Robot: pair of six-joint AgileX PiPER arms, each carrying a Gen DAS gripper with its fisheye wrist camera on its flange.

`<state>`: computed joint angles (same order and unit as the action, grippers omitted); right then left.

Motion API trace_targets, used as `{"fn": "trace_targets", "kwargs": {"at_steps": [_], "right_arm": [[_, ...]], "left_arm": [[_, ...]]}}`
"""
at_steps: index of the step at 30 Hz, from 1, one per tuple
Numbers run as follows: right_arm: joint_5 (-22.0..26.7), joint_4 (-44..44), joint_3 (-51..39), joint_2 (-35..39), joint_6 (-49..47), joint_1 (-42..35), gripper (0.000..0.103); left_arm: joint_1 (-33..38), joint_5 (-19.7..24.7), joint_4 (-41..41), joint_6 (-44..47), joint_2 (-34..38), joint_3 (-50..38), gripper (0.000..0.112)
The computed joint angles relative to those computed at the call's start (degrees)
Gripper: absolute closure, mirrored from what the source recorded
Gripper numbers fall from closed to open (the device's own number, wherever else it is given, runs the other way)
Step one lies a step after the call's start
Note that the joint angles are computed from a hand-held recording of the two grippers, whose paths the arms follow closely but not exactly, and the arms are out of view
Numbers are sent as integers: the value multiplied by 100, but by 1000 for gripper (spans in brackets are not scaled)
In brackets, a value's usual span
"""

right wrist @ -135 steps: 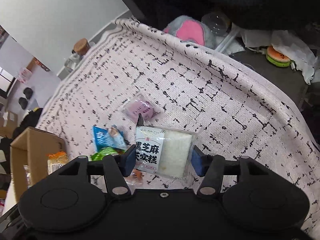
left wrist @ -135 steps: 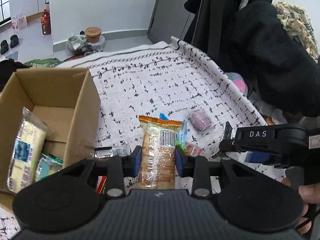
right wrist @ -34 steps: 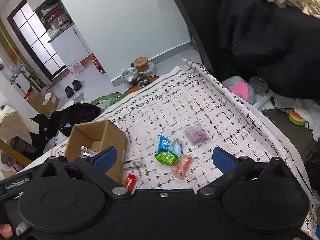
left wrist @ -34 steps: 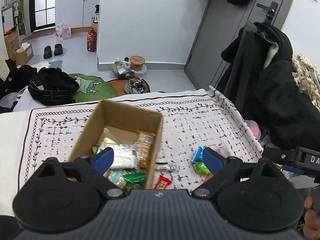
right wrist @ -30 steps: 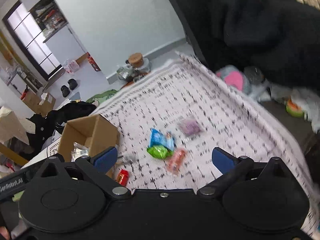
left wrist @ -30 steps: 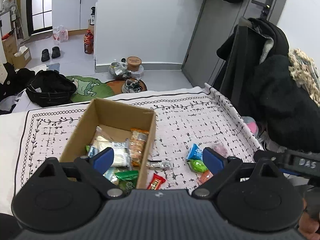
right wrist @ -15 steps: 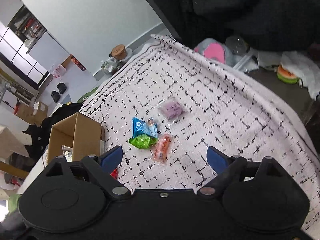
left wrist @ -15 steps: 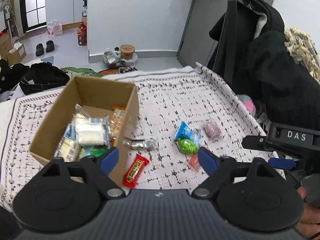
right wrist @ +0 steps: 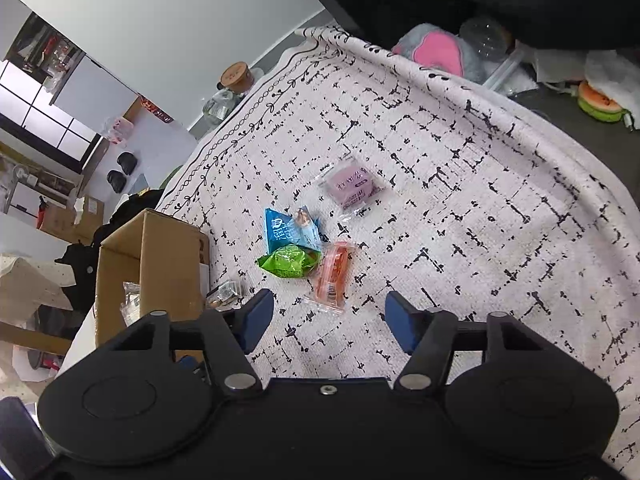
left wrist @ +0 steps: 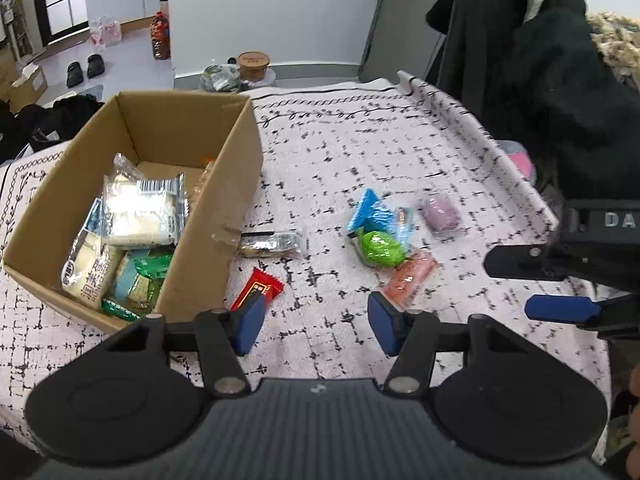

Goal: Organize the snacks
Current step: 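Grasp the red candy with the left gripper while the right grasps the orange stick snack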

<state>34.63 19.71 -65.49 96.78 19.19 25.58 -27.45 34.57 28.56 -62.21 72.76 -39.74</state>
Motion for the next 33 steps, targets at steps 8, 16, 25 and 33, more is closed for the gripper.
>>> {"fn": "trace_targets", "kwargs": {"at_steps": [8,16,25,33], "right_arm": [[113,-85,-344,424,-29,28,44],[234,-96,-611,798,-50,7,44],[351,-202,-787,1095,167,-12,46],[465,-353,-1233,1573,692,130,52]], "left_arm": [[382,-498,103,-88,628,87,63],[599,-622,595,-436,1074,82,63],[863,-1069,666,-443,1382,204,75],[1171,-1508,-709,1021,1390,35,94]]}}
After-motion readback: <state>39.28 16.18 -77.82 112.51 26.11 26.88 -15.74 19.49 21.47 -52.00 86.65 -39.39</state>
